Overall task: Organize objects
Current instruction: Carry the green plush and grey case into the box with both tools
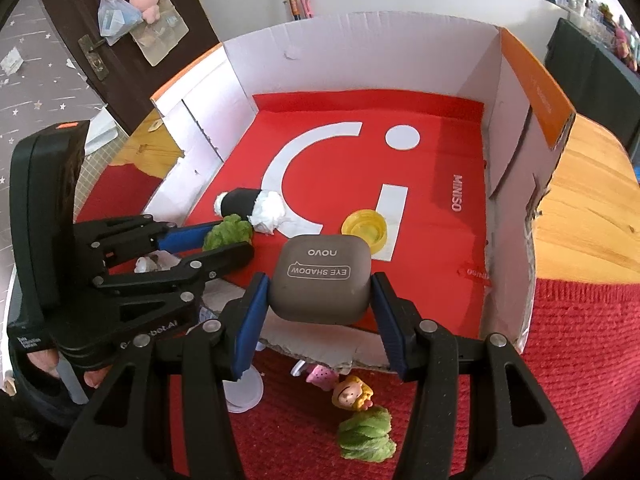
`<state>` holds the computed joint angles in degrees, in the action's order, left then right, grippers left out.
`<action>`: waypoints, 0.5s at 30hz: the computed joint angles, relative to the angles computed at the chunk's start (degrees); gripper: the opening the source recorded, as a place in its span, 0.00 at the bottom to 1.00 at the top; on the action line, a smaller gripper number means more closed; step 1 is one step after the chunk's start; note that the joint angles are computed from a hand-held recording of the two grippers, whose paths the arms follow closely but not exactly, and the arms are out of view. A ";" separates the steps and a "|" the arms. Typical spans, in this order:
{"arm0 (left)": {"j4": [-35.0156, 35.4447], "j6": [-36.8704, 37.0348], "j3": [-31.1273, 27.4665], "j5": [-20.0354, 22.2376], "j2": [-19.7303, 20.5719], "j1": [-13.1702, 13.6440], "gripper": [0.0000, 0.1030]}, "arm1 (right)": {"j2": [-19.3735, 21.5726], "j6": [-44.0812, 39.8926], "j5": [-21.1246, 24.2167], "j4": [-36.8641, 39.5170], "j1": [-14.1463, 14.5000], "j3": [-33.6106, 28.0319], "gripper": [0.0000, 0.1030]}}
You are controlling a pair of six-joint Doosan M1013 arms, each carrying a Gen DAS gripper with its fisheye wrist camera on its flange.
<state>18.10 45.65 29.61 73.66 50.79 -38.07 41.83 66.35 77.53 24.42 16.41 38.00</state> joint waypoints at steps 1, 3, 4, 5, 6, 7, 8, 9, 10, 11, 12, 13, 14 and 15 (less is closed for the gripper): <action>-0.07 0.20 -0.47 0.39 0.24 0.04 0.28 | 0.44 0.01 0.82 -0.47 0.12 -0.81 0.48; -0.23 0.38 -1.34 1.05 0.75 0.13 0.28 | 1.43 0.40 2.61 -0.97 0.25 -2.33 0.48; -0.36 0.43 -1.65 1.32 0.94 0.19 0.28 | 2.06 0.81 3.60 -1.19 0.29 -3.24 0.48; -0.47 0.46 -1.95 1.53 1.12 0.25 0.28 | 2.38 1.05 4.01 -1.37 0.33 -3.67 0.48; -0.60 0.40 -2.01 1.53 1.18 0.31 0.28 | 2.56 1.08 3.99 -1.65 0.40 -3.84 0.48; -0.68 0.28 -2.03 1.49 1.23 0.38 0.28 | 2.71 1.24 3.94 -1.73 0.41 -3.98 0.48; -0.58 0.19 -2.15 1.57 1.30 0.37 0.28 | 2.97 1.56 4.08 -1.67 0.37 -4.33 0.48; -0.48 0.16 -2.21 1.63 1.33 0.36 0.28 | 3.17 1.86 4.16 -1.57 0.31 -4.59 0.48; -0.45 0.16 -2.30 1.73 1.37 0.36 0.28 | 3.19 1.91 4.08 -1.61 0.30 -4.55 0.48; -0.47 0.14 -2.22 1.76 1.33 0.36 0.28 | 3.00 1.71 3.83 -1.55 0.28 -4.18 0.48; -0.37 0.10 -2.06 1.83 1.24 0.34 0.28 | 2.82 1.50 3.78 -1.41 0.23 -3.85 0.48; -0.20 -0.02 -1.82 1.92 1.11 0.34 0.28 | 2.68 1.25 3.82 -1.33 0.20 -3.61 0.48; -0.04 -0.24 -1.44 1.99 0.91 0.36 0.28 | 2.56 0.96 3.96 -1.28 0.16 -3.42 0.48; 0.06 -0.52 -0.92 1.95 0.62 0.38 0.28 | 2.28 0.73 3.88 -1.31 0.19 -2.93 0.48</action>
<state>18.15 45.12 28.68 75.61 51.41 -37.69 44.11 67.09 81.41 23.11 16.61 35.07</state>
